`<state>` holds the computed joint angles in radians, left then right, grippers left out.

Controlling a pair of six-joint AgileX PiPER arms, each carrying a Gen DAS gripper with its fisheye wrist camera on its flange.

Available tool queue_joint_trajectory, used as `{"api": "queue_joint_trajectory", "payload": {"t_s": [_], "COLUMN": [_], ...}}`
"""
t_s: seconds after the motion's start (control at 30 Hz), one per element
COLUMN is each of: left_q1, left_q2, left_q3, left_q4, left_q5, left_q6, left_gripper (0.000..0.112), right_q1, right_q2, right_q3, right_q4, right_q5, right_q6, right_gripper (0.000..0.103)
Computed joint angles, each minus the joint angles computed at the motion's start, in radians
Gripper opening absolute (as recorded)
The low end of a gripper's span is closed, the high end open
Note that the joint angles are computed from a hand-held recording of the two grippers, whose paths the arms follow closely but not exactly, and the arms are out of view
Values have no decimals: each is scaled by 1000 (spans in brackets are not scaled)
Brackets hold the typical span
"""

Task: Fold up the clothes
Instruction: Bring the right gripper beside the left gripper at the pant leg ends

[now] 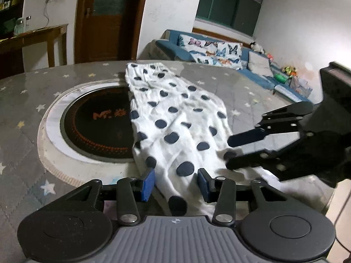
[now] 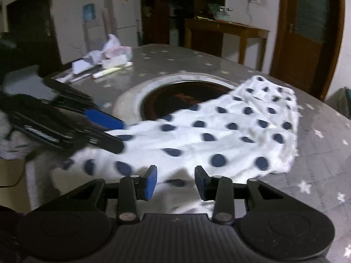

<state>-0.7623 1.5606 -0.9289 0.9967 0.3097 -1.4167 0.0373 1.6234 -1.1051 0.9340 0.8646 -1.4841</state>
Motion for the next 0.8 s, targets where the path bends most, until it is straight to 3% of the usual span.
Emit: {"api": "queue_joint_trajectory", "payload": {"t_s": [0.23, 0.47, 0.6, 0.8], "left_q1": [-19, -102, -95, -39], "left_q2": [9, 3, 46, 82], "left_q3": [-1, -47, -76, -82], "left_q4": [-7, 159, 96, -77], "left_q5": [42, 141, 95, 2], "left_q6": [8, -112, -26, 113], "left_gripper": [46, 46, 46, 43], "right_q1": [34, 11, 47, 42], "right_q2": [-40, -62, -61, -51], "right_q3": [66, 63, 96, 62], "right_q4": [-34, 14, -31, -90], "right_q5": [-58, 26, -29, 4], "right_q6": [-30, -42, -38, 17], "right_gripper": [40, 41, 41, 41]}}
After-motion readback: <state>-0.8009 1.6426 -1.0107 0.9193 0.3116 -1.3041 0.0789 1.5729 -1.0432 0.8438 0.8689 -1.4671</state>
